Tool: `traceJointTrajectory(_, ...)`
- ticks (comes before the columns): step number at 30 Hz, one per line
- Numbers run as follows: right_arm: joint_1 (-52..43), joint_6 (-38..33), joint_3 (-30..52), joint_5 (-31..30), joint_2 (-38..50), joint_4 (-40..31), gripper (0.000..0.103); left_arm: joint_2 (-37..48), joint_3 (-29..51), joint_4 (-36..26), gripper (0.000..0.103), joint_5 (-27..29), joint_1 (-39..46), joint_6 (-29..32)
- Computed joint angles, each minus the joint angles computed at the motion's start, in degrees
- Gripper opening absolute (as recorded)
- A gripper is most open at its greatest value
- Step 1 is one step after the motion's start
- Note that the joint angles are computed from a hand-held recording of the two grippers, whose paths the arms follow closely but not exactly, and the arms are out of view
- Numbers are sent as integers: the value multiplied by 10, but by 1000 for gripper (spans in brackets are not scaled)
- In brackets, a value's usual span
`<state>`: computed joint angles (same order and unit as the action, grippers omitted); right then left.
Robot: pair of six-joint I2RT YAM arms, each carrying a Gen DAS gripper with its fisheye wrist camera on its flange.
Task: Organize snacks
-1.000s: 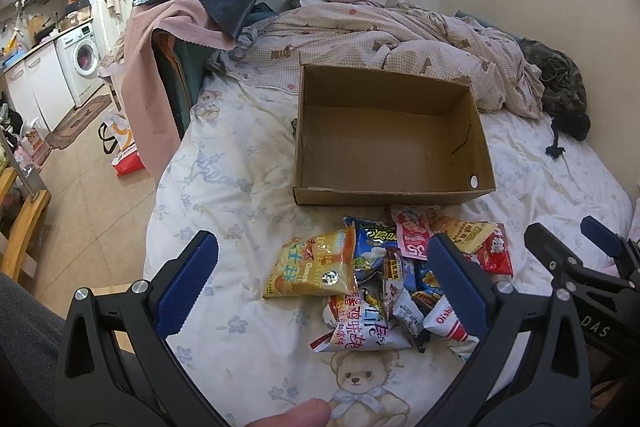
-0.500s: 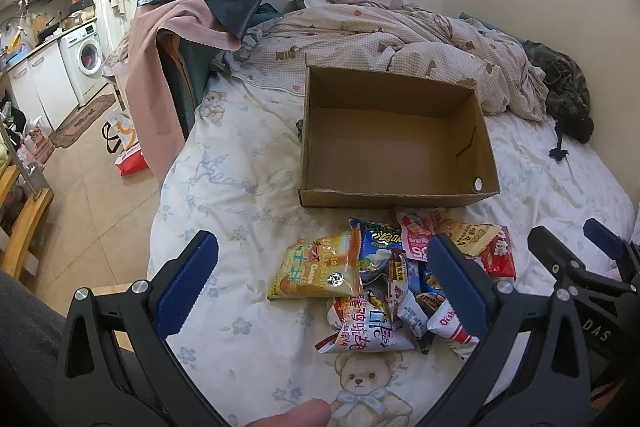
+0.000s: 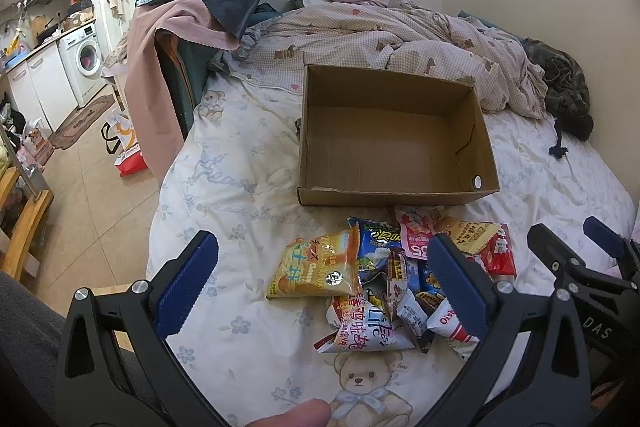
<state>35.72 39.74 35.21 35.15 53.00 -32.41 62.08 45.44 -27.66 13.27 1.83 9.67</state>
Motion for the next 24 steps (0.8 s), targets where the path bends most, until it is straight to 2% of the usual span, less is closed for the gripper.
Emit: traceJointTrajectory(24, -6, 0, 0, -9, 3, 1, 103, 5, -5, 1, 103, 7, 5, 5)
